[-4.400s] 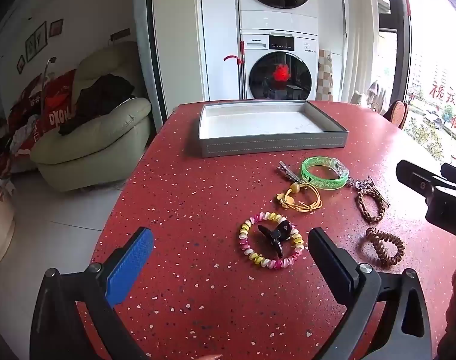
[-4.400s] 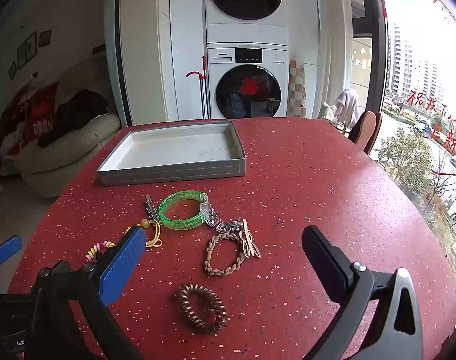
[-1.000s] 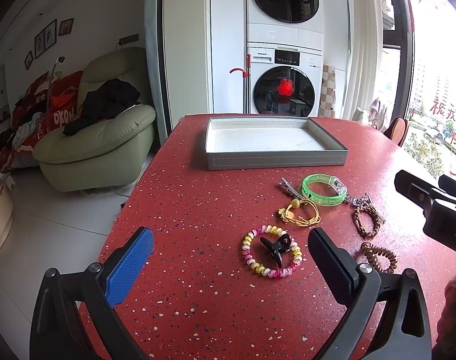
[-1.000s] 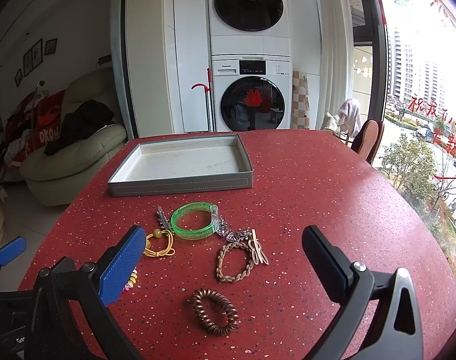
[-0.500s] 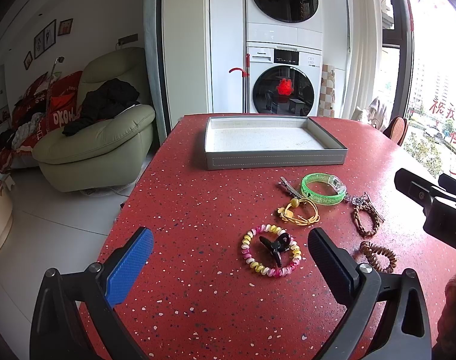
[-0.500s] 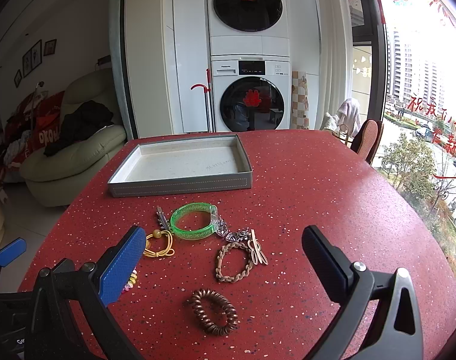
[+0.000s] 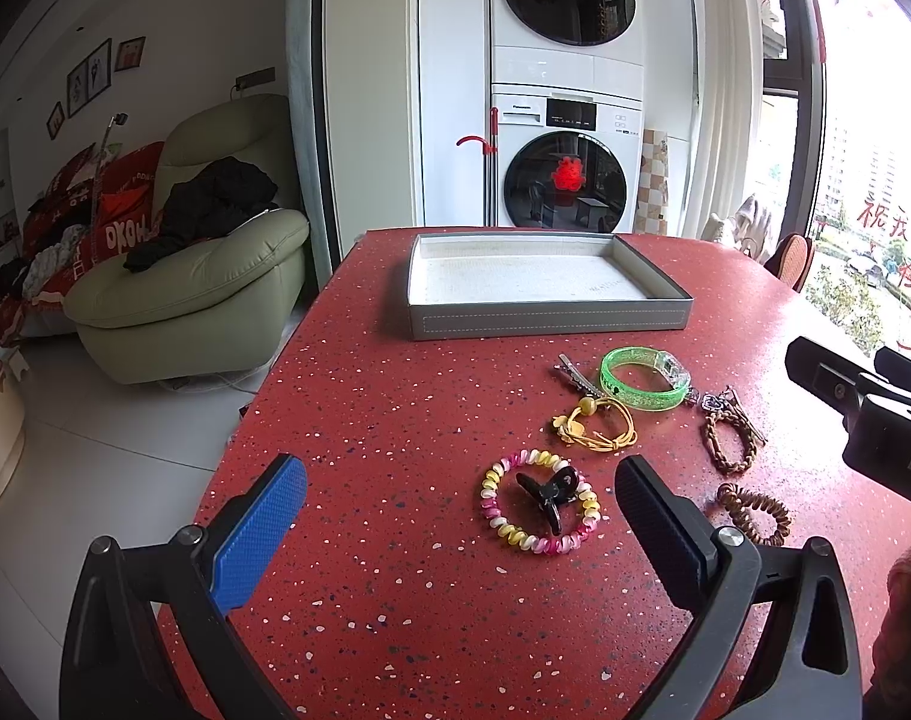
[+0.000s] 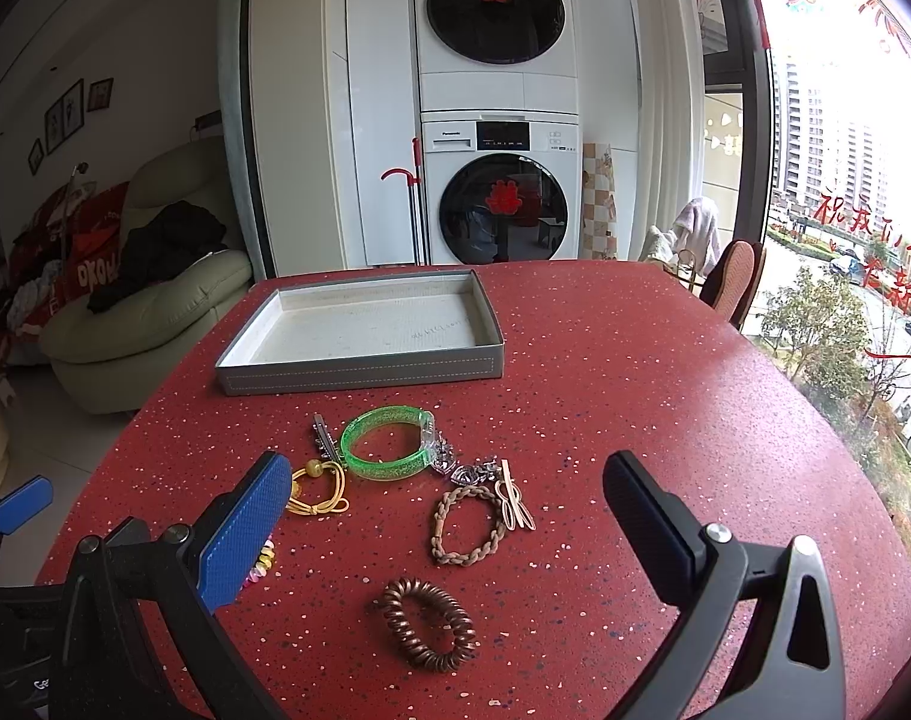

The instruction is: Organize jewelry

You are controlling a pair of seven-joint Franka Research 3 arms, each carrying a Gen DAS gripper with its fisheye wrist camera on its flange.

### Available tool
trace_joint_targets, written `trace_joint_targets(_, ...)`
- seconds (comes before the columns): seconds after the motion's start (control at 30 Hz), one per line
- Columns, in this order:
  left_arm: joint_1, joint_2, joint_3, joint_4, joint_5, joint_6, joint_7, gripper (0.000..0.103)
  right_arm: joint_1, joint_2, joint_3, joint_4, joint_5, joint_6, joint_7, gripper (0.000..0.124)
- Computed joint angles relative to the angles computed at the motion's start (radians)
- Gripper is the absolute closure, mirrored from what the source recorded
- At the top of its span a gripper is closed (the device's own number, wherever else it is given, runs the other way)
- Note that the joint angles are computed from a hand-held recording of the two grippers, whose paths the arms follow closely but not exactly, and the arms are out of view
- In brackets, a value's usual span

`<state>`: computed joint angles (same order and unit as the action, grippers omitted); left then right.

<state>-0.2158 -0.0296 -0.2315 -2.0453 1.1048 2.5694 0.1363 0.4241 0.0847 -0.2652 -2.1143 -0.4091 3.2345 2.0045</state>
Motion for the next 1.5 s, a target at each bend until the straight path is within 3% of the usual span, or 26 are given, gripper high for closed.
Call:
trace_joint_targets(0.57, -0.004, 0.002, -0.002, 0.002, -0.002, -0.004, 0.001, 0.000, 0.017, 0.000, -0.021, 0.000, -0.028, 0.003, 0.028, 0.021)
trace_joint_targets(1.1, -0.009, 0.012, 0.001, 0.011, -0.032, 0.000, 0.026, 0.000, -0.003, -0.001, 0.002, -0.002, -0.016, -0.001, 0.016, 0.021)
trace_joint_targets(1.33, 0.005, 0.029, 0.019, 0.017, -0.152, 0.047, 0.135, 0.000, -0.146, -0.002, 0.182, -0.009, 0.222, -0.034, -0.205, 0.021)
trace_joint_targets(1.5, 0.024, 0.055, 0.034, 0.022, -0.371, 0.076, 0.336, 0.000, -0.181, 0.010, 0.216, 0.024, 0.328, -0.126, -0.313, 0.021)
